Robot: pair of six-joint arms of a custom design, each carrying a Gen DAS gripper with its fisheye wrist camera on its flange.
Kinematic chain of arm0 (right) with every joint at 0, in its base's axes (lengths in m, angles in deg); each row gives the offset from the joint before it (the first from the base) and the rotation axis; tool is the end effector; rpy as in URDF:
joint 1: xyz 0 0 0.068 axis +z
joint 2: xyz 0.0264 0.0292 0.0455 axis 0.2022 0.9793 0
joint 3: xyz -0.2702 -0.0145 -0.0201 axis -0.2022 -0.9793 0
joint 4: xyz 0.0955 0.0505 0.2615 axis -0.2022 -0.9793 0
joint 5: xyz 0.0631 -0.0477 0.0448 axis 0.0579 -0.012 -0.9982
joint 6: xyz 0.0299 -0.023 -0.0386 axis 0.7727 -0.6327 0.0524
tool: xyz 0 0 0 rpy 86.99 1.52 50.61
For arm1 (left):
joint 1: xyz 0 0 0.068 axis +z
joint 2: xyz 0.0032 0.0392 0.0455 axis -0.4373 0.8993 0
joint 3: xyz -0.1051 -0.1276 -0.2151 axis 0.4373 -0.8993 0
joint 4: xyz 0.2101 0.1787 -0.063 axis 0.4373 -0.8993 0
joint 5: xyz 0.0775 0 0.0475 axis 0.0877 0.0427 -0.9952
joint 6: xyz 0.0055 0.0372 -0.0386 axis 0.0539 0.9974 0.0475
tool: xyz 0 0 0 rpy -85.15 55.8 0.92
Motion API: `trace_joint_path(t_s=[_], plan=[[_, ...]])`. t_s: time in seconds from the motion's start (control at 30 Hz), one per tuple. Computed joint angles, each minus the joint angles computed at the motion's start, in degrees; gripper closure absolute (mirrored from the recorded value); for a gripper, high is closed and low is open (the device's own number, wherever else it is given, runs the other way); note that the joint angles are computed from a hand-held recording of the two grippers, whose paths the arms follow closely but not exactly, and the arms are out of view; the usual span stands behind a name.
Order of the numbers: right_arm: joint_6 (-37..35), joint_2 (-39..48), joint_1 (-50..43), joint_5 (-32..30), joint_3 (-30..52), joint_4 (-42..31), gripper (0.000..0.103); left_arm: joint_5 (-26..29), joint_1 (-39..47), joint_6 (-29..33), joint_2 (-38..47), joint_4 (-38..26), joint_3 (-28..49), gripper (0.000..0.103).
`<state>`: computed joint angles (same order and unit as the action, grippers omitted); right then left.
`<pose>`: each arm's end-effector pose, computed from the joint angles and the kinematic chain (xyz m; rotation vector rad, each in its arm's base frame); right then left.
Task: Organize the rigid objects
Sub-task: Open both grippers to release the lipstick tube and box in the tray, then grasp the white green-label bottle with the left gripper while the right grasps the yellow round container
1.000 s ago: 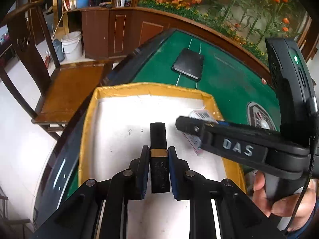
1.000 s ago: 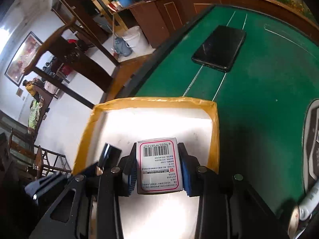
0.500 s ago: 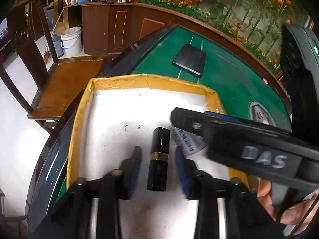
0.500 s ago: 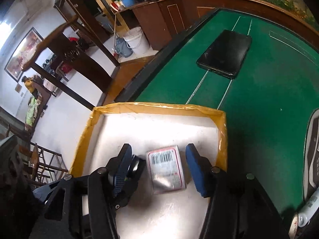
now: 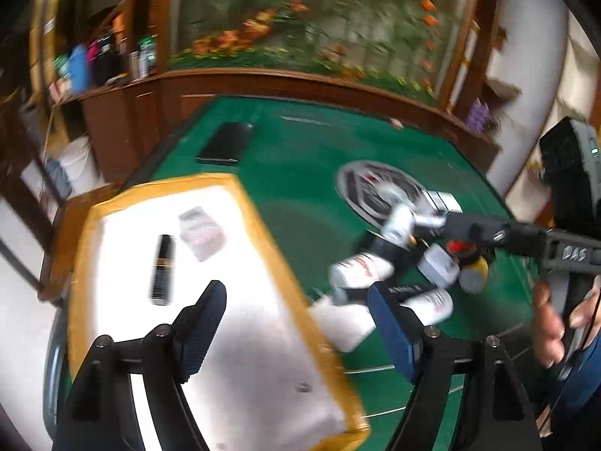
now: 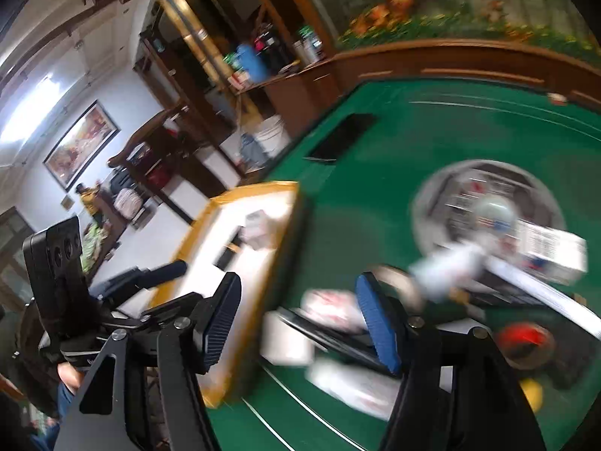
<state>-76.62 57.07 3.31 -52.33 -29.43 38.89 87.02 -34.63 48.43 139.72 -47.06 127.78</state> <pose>0.2031 -0.0148 0.1808 0.1625 2.3058 0.5209 0.3011 -0.0620 0.1729 0.7660 2.3091 -0.4877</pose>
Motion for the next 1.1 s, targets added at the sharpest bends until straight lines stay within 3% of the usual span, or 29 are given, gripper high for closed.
trace_joint_path(t_s=[0.13, 0.23, 0.37, 0.53, 0.67, 0.8, 0.97, 1.03, 1.1], plan=[[-10.5, -8.7, -17.0, -8.8, -5.9, -6.2, 0.037, -5.6, -8.5, -3.3, 1.6, -0.3, 1.4, 0.022], [-20.4, -1.7, -31.9, -17.6, -6.6, -6.2, 0.037, -7.8, -13.5, -5.7, 3.2, -0.5, 2.6, 0.022], [-24.1, 8.7, -40.0, -27.1, -2.0, -9.4, 0.037, -13.0, -19.2, -7.2, 6.1, 2.3, 3.5, 0.022], [-25.2, 10.4, -43.7, -30.7, -0.2, -12.6, 0.037, -14.1, -21.8, -10.4, 9.9, -0.6, 5.0, 0.023], [-26.6, 10.1, -45.7, -32.3, 0.6, -15.2, 0.037, -7.5, -22.9, -9.0, 3.4, -3.7, -1.0, 0.023], [-27.3, 9.1, -46.6, -32.5, 0.2, -15.6, 0.037, -11.2, -26.7, -6.3, -6.1, -1.5, -9.7, 0.023], [-26.2, 8.5, -46.8, -31.8, -0.5, -14.1, 0.037, -10.7, -26.4, -6.3, -9.9, -1.7, -12.4, 0.023], [-26.9, 8.2, -47.2, -31.8, -0.5, -14.4, 0.037, -11.1, -25.8, -6.8, -8.4, -0.3, -11.8, 0.028], [-28.1, 7.4, -48.5, -32.2, -0.8, -15.2, 0.037, -11.7, -25.8, -7.6, -5.4, 1.5, -10.9, 0.044]])
